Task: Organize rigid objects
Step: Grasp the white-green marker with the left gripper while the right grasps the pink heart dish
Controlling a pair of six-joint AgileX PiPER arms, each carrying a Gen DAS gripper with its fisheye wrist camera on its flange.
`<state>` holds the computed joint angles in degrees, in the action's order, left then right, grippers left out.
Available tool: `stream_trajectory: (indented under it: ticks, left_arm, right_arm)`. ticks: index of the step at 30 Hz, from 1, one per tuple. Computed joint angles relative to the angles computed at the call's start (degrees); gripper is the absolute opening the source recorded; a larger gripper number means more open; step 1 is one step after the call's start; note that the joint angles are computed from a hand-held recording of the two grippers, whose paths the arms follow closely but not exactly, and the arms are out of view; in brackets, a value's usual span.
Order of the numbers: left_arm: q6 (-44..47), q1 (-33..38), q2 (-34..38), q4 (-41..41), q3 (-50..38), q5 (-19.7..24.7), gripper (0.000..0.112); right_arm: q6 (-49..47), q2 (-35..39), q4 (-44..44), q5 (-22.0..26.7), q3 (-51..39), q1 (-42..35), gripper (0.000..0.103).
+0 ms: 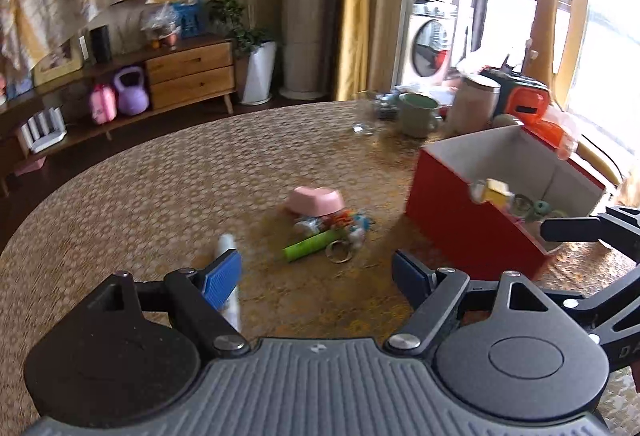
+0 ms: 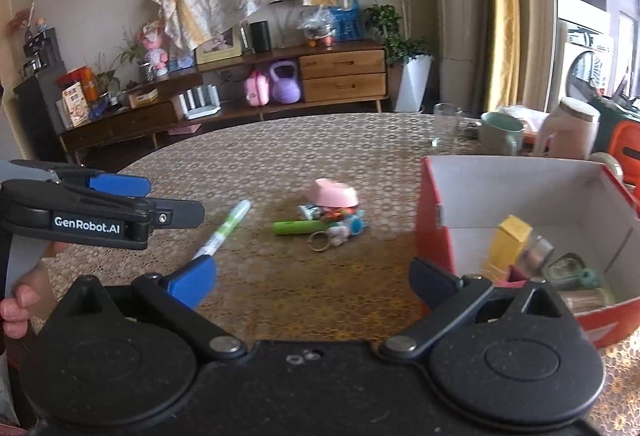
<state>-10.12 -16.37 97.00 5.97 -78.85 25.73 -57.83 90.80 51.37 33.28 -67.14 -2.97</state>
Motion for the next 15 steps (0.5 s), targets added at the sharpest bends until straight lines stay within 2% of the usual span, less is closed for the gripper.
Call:
stream_trajectory:
  ticks: [4, 8, 15]
  left_arm:
    - [-1.7, 2.1, -0.2, 1.0, 1.8, -0.1, 0.082]
    - [-5.3, 3.5, 1.2, 4.0, 1.6, 1.7, 0.082]
    - [-6.8, 6.1, 2.7, 6.7, 4.4, -1.4, 0.082]
  right_arm:
    - [2.3, 1.1, -1.8, -1.0, -0.9, 2.6, 0.103]
    - [4.8, 2.7, -4.0, -1.8, -2.3, 4.4, 0.103]
    - [10.5, 7.0, -9.1, -2.6, -6.1, 6.7, 0.103]
